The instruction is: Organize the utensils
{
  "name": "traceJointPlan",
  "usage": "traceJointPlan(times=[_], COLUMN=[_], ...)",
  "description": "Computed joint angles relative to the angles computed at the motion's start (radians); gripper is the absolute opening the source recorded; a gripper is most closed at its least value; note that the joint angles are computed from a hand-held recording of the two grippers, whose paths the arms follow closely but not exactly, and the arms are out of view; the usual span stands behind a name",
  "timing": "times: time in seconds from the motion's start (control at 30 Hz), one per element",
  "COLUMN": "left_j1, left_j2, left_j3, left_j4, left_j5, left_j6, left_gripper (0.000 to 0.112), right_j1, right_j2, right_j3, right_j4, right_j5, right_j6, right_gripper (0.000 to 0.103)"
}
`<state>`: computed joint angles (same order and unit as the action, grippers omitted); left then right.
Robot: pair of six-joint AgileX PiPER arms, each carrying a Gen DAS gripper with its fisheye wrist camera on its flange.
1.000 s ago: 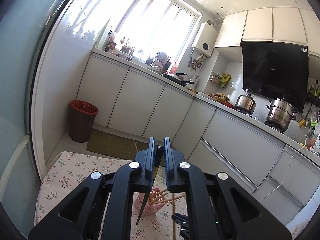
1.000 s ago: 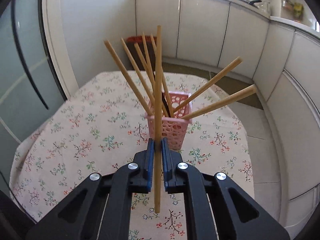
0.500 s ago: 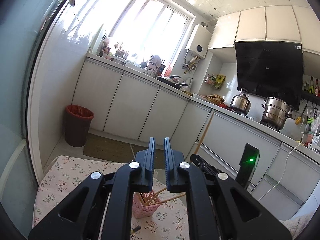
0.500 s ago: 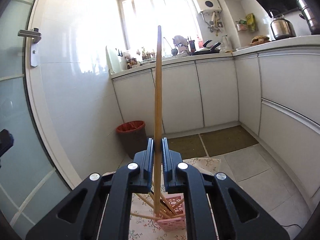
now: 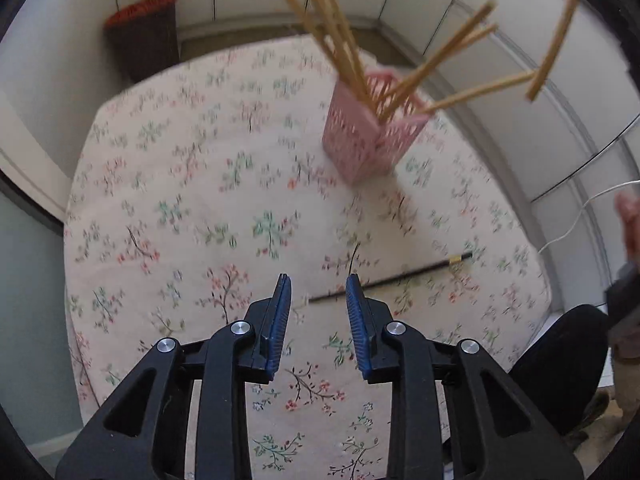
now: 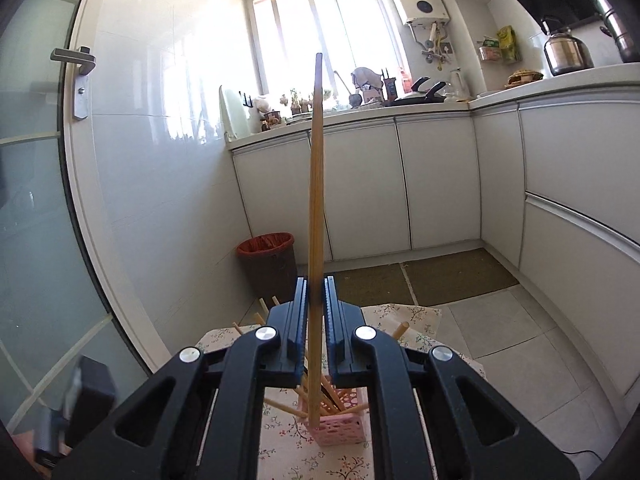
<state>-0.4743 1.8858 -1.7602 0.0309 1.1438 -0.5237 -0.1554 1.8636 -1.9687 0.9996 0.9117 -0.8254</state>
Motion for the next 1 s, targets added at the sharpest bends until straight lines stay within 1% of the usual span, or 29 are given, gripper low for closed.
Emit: traceJointPlan(times=[0.03, 0.1, 0.17, 0.23, 0.27, 0.37, 0.47, 0.53, 0.57, 0.6, 0.63, 0.67, 0.7, 0.8, 0.83, 0.87, 0.9, 0.93, 0.97, 1.0], left_j1=[-0.007, -0.011, -0.018, -0.012, -0.007, 0.006, 0.019, 0.024, 0.028, 0.032, 0.035, 0.038, 0.039, 0.069, 0.085, 0.095, 0.105, 0.117, 0.120, 0.116], left_j2=[0.038, 0.047, 0.035, 0.004, -0.015, -0.049, -0.083, -0.102, -0.111, -0.114, -0.110, -0.103, -0.093, -0.044, -0.027, -0.017, -0.010, -0.008, -0.005, 0.003], left_j3=[-0.027, -0.031, -0.041, -0.024, -0.009, 0.027, 0.070, 0.089, 0.101, 0.107, 0.110, 0.109, 0.104, 0.080, 0.076, 0.080, 0.097, 0.132, 0.162, 0.181], left_j4=[0.004, 0.018, 0.049, 0.062, 0.064, 0.073, 0.075, 0.077, 0.075, 0.070, 0.062, 0.054, 0.044, -0.081, -0.140, -0.190, -0.246, -0.311, -0.355, -0.378], left_j5=[0.034, 0.044, 0.036, -0.002, -0.016, -0.053, -0.087, -0.105, -0.114, -0.119, -0.117, -0.108, -0.092, -0.048, -0.041, -0.042, -0.059, -0.099, -0.128, -0.146], left_j6=[-0.020, -0.053, -0.095, -0.127, -0.137, -0.156, -0.157, -0.157, -0.153, -0.146, -0.137, -0.128, -0.125, -0.117, -0.133, -0.150, -0.176, -0.224, -0.279, -0.342], left_gripper=[0.028, 0.031, 0.037, 0.041, 0.042, 0.042, 0.042, 0.042, 0.042, 0.043, 0.047, 0.048, 0.049, 0.049, 0.049, 0.049, 0.049, 0.049, 0.049, 0.049], right_j1=[-0.005, -0.005, 0.008, 0.035, 0.049, 0.106, 0.150, 0.175, 0.192, 0.200, 0.205, 0.202, 0.194, 0.149, 0.124, 0.096, 0.065, 0.025, -0.010, -0.046], right_j2=[0.006, 0.030, 0.043, 0.064, 0.065, 0.067, 0.075, 0.068, 0.063, 0.060, 0.061, 0.057, 0.043, -0.028, -0.058, -0.083, -0.102, -0.122, -0.141, -0.154], right_j3=[-0.004, -0.029, -0.032, -0.051, -0.046, -0.009, 0.023, 0.090, 0.145, 0.188, 0.221, 0.252, 0.286, 0.376, 0.402, 0.417, 0.425, 0.436, 0.451, 0.462], right_j4=[0.000, -0.017, -0.019, -0.030, -0.031, -0.029, -0.022, 0.056, 0.130, 0.193, 0.216, 0.231, 0.263, 0.375, 0.408, 0.413, 0.412, 0.413, 0.419, 0.429], right_j5=[0.007, 0.020, -0.007, -0.053, -0.081, -0.210, -0.317, -0.407, -0.468, -0.503, -0.523, -0.522, -0.519, -0.472, -0.447, -0.416, -0.374, -0.326, -0.294, -0.264], right_j6=[0.001, 0.041, 0.056, 0.064, 0.061, 0.044, 0.040, -0.051, -0.143, -0.214, -0.245, -0.258, -0.290, -0.458, -0.510, -0.523, -0.523, -0.526, -0.532, -0.534], right_gripper=[0.008, 0.008, 0.008, 0.008, 0.008, 0.008, 0.008, 0.009, 0.009, 0.015, 0.039, 0.049, 0.054, 0.055, 0.058, 0.059, 0.063, 0.066, 0.068, 0.072])
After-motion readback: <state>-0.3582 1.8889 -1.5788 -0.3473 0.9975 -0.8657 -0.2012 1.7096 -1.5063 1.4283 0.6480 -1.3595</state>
